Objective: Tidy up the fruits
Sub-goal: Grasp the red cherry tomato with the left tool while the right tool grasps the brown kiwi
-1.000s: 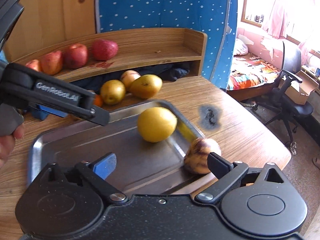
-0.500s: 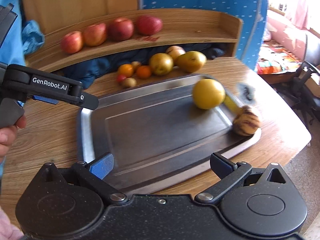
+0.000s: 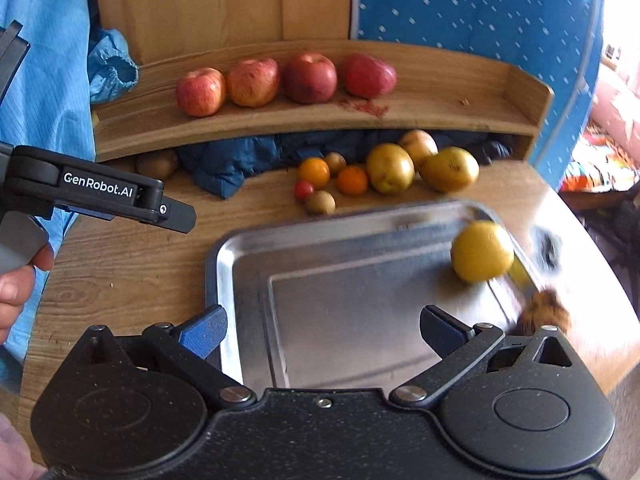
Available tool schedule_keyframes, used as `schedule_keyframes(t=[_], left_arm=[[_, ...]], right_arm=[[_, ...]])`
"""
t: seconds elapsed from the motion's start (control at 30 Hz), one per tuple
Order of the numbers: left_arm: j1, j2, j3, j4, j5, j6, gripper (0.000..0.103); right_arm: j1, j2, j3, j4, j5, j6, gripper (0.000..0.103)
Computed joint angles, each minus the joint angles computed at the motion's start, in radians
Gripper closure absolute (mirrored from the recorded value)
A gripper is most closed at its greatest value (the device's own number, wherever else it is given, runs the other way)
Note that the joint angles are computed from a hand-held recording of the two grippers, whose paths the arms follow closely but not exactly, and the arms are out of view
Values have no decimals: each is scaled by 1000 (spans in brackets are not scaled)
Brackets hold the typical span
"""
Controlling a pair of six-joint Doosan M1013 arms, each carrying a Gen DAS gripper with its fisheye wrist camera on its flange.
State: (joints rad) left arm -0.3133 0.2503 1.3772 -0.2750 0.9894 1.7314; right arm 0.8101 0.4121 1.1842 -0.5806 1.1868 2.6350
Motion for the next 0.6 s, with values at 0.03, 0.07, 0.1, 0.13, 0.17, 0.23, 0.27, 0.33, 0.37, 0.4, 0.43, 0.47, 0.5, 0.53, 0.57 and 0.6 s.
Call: schedule_keyframes(t=[0.03,0.07,0.1,0.13,0.17,0.23,0.27,0.33,0.37,0.4,0.43,0.47,0.5,0.53,0.57,0.6], left_arm=[[1,0,-1,5,-7,-11,1],[2,0,-3,11,-12,-23,1],[2,2,-5,15,-17,-34,1],[2,3,-5,17,-23,-43,1],[2,4,-8,24,-29,-56,1],[-1,8,-11,38,-38,-81,1],[-2,11,-14,43,-42,-92,1],[-7,17,-21,59,-47,-120,1],[-10,21,-26,64,-47,-132,1],[-13,25,-31,64,-46,-140,1],[-16,30,-37,65,-45,-148,1],[-19,35,-42,63,-46,-155,1],[-21,42,-48,53,-46,-155,1],[-25,48,-55,44,-44,-158,1],[-29,56,-63,41,-43,-168,1],[-35,65,-72,40,-42,-178,1]], right_arm=[[-4,2,-1,-2,-7,-14,1],[-9,3,-2,-2,-15,-28,1],[-14,4,-1,-3,-23,-43,1],[-19,5,0,-8,-32,-55,1],[-23,5,1,-13,-39,-63,1],[-36,5,3,-21,-54,-80,1],[-43,6,4,-28,-60,-87,1],[-56,6,8,-41,-70,-105,1],[-64,6,10,-46,-74,-118,1],[-71,6,11,-50,-77,-127,1],[-79,6,13,-49,-82,-139,1],[-89,5,15,-43,-92,-150,1],[-97,4,18,-37,-100,-157,1],[-106,3,25,-30,-114,-160,1],[-116,0,33,-19,-135,-165,1],[-123,-1,37,-9,-150,-170,3]])
